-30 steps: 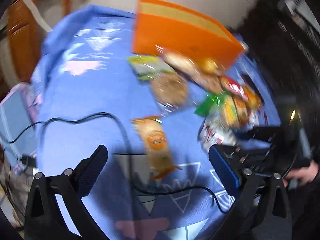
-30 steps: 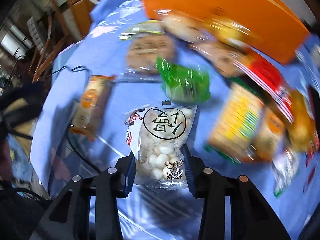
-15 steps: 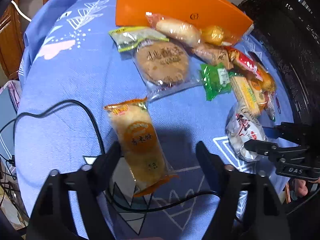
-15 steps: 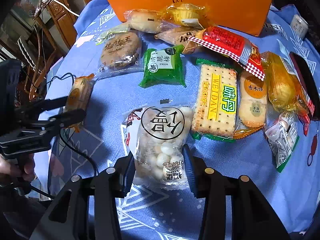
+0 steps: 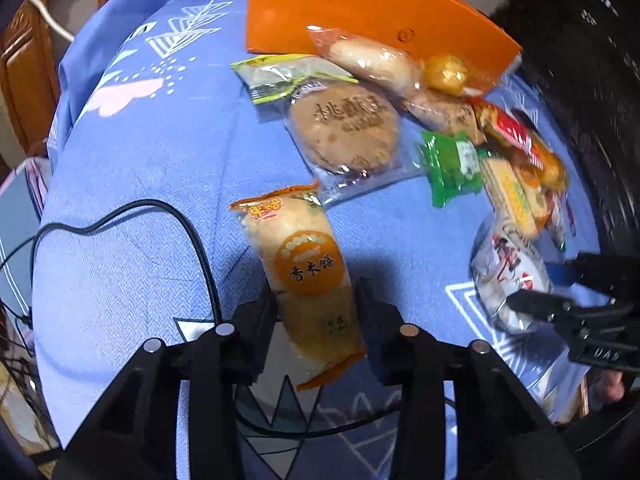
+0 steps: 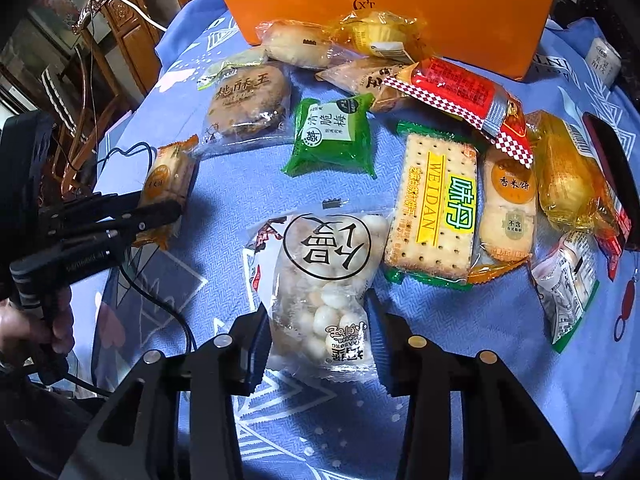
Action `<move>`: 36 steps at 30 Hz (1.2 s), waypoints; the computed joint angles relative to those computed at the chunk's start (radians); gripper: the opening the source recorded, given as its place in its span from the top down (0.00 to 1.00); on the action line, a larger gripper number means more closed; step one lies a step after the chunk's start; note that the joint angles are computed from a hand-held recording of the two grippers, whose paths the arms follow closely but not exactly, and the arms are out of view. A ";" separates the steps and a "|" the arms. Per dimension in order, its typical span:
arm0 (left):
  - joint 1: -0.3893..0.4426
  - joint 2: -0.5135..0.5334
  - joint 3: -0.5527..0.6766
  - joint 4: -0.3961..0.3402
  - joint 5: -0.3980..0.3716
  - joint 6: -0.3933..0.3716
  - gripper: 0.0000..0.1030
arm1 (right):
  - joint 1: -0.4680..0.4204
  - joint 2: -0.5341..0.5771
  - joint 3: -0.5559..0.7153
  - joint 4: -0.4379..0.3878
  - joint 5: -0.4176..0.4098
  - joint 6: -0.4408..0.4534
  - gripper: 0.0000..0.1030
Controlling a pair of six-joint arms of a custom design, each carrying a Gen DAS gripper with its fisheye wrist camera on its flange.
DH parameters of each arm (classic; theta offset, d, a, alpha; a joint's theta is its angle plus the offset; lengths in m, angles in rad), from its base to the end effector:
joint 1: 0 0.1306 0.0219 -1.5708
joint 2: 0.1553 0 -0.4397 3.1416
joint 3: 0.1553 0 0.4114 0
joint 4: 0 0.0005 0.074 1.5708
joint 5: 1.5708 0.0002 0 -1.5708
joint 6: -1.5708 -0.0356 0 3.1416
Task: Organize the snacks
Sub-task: 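Grasp a yellow round-cookie pack with the left tool and lift it, then grasp the white quail-egg bag with the right tool while the left tool carries its pack to the box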
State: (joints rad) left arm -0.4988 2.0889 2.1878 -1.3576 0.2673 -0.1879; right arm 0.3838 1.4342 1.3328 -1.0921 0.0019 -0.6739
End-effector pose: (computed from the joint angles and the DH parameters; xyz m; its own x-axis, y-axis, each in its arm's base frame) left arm 0.6439 -0.3620 0.4118 -0.7215 0.5982 -0.3486 0.6794 0.7089 -0.1896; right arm 0.4449 0.1791 0.4266 -0.9068 0.3068 -0.2890 0.2459 0.9420 0.2285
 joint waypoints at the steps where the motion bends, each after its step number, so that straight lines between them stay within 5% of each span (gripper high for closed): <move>1: -0.004 0.005 0.008 -0.002 -0.003 0.007 0.63 | -0.001 -0.001 -0.002 0.003 -0.002 -0.001 0.58; 7: -0.034 0.030 0.050 -0.031 -0.060 0.000 0.45 | -0.001 -0.003 -0.005 0.005 -0.005 -0.002 0.57; 9: -0.055 0.015 0.020 0.002 -0.135 -0.045 0.45 | 0.001 -0.004 -0.006 0.004 -0.003 -0.001 0.57; 12: -0.060 0.009 0.012 0.015 -0.176 -0.037 0.59 | 0.002 -0.006 -0.008 0.004 -0.001 -0.001 0.57; 18: -0.040 0.031 0.067 -0.039 -0.130 0.027 0.66 | 0.009 -0.002 -0.001 -0.006 0.012 0.004 0.57; 30: -0.003 -0.025 0.028 0.013 -0.047 0.037 0.69 | 0.029 -0.016 0.000 -0.010 0.086 0.035 0.61; 36: 0.014 -0.049 0.056 0.074 0.080 0.079 0.69 | 0.039 -0.055 -0.003 0.027 0.174 0.055 0.62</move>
